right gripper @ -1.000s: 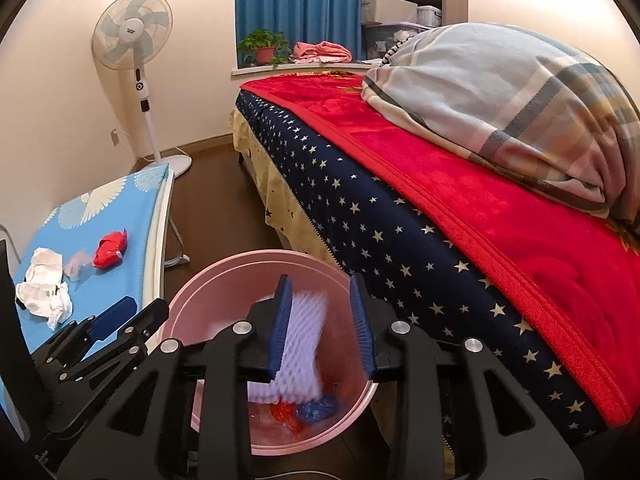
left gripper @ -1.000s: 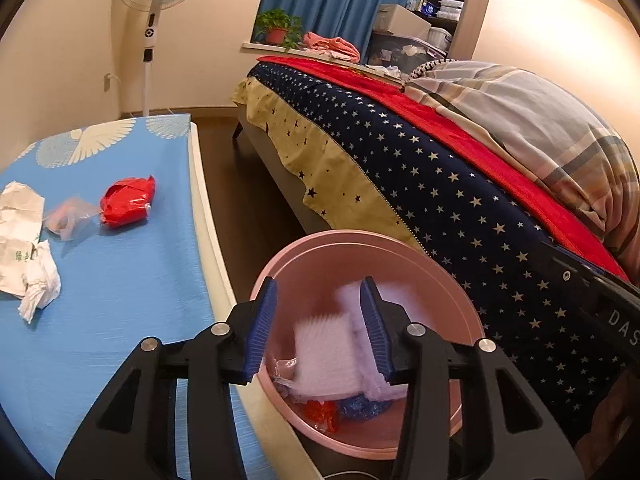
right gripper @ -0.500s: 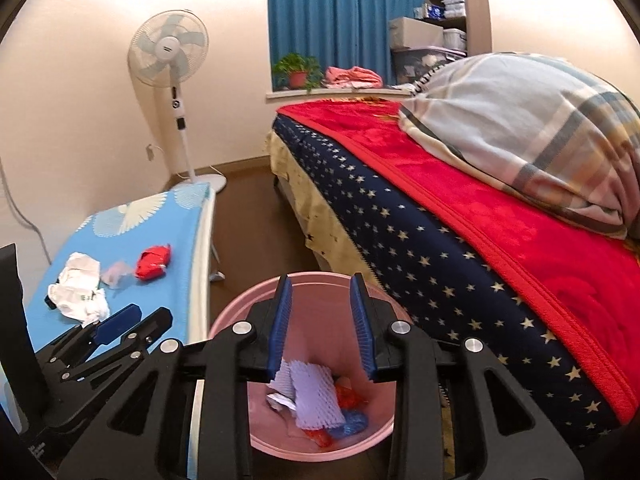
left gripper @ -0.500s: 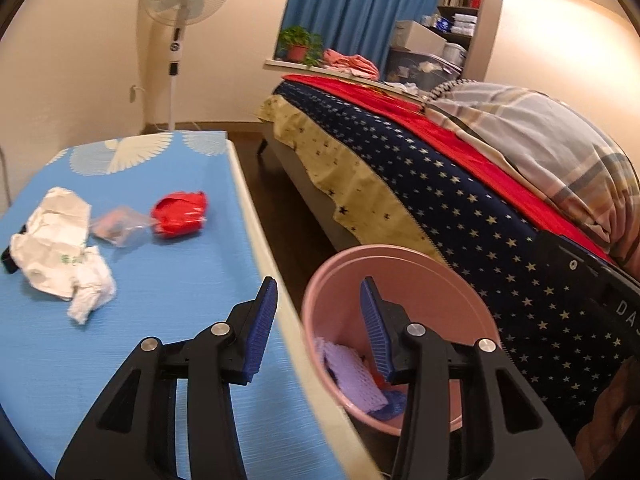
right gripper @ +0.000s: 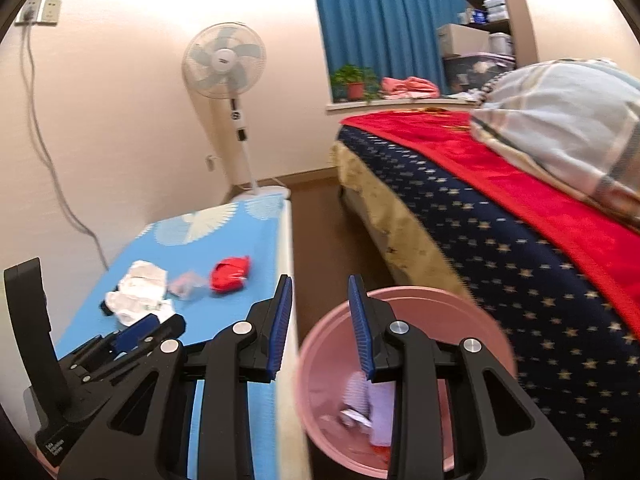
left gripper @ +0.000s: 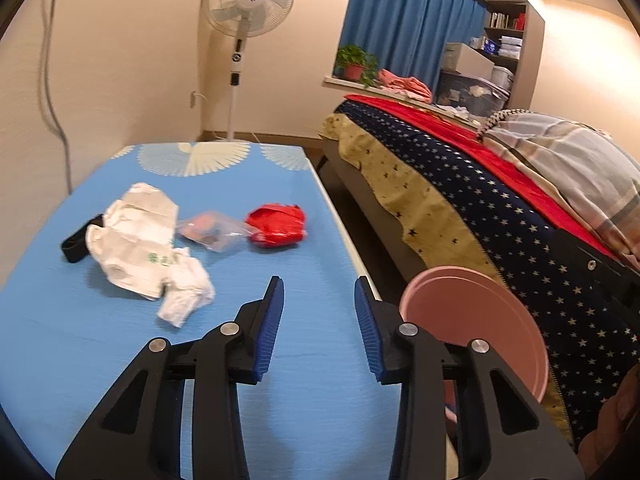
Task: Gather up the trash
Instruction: 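Move both tools back over the remaining trash on the mattress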
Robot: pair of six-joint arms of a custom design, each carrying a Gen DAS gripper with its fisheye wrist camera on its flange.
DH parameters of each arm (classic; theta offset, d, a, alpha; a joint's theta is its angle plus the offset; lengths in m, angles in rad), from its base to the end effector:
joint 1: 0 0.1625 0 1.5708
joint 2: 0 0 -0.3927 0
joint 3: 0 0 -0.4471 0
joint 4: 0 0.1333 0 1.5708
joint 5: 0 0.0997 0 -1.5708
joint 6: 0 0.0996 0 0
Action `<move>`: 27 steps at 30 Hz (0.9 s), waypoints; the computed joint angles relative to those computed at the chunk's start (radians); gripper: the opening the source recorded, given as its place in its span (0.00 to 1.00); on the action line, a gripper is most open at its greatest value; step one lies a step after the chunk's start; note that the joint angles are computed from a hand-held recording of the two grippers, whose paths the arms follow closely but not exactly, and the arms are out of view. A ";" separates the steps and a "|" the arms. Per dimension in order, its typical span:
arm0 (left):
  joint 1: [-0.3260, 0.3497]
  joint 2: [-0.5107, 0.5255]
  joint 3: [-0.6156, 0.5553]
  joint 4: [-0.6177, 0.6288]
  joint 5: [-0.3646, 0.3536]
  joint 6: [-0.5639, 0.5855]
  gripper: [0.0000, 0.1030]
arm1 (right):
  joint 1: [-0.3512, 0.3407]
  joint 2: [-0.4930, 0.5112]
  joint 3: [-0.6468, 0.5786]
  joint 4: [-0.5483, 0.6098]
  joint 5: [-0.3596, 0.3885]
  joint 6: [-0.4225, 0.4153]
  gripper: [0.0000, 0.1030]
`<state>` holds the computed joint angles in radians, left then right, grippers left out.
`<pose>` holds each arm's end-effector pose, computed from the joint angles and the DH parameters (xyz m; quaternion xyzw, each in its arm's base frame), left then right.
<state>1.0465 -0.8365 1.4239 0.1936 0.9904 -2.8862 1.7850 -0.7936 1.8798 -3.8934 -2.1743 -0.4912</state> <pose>-0.1498 -0.6345 0.0768 0.2343 0.8599 -0.4007 0.2123 0.2013 -0.5640 0.1141 0.1071 -0.7897 0.5146 0.3163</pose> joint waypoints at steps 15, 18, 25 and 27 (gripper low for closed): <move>0.062 -0.052 0.024 -0.122 -0.162 -0.002 0.31 | -0.040 0.085 -0.101 0.141 0.136 0.066 0.28; 0.075 -0.049 0.012 -0.126 -0.191 -0.019 0.31 | -0.046 0.101 -0.131 0.185 0.155 0.081 0.28; 0.102 -0.027 -0.035 -0.099 -0.229 -0.046 0.31 | -0.054 0.166 -0.243 0.281 0.191 0.090 0.29; 0.106 -0.023 -0.043 -0.103 -0.237 -0.046 0.32 | -0.056 0.185 -0.279 0.310 0.192 0.091 0.29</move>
